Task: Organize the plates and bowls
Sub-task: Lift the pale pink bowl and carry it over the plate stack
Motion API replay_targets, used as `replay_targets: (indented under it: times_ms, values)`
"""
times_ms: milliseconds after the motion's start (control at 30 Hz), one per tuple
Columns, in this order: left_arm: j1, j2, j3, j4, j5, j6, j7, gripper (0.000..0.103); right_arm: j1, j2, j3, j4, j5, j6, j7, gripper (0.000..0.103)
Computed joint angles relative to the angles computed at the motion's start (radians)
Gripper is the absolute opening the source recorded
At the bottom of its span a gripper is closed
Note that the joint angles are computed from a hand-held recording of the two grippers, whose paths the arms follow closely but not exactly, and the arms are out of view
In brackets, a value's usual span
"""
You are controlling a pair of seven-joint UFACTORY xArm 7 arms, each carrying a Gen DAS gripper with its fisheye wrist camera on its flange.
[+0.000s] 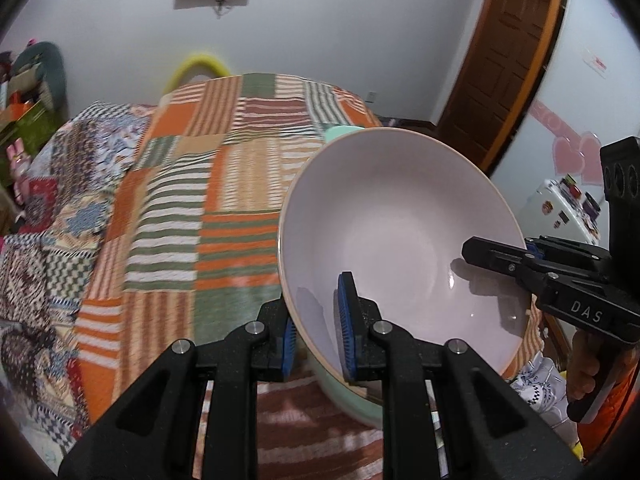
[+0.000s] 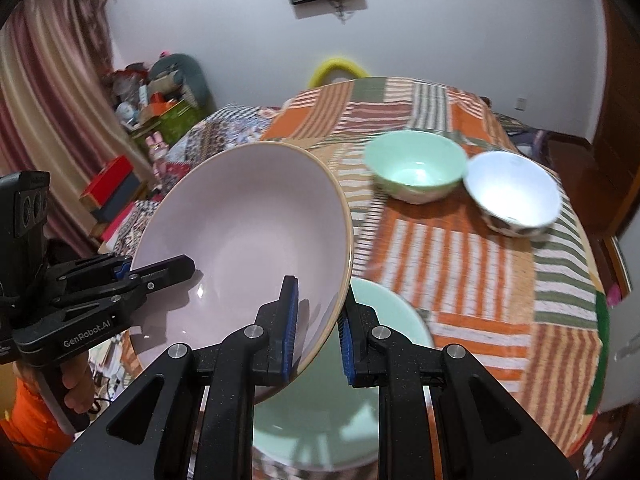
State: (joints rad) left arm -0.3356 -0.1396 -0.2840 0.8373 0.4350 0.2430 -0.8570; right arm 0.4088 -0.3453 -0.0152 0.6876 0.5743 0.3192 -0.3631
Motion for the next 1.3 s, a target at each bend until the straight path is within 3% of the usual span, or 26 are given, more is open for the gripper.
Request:
replay_targets:
  times_ms: [467, 767, 1300]
  values:
    - [0.087, -0.181, 0.022, -0.240, -0.132, 0.001, 0.055, 0.019, 0.046, 0.181, 0.105, 0.130, 0.023, 0.030, -0.015, 0.017]
    - [0.081, -0.163, 0.068, -0.336, -0.251, -0.045, 0.129, 0.019, 0.021, 0.281, 0.171, 0.187, -0.016, 0.074, 0.007, 0.017]
    - [0.068, -0.044, 0.119, -0.347, -0.373, -0.108, 0.226, 0.019, -0.021, 0.418, 0.225, 0.273, -0.146, 0.142, 0.095, 0.017]
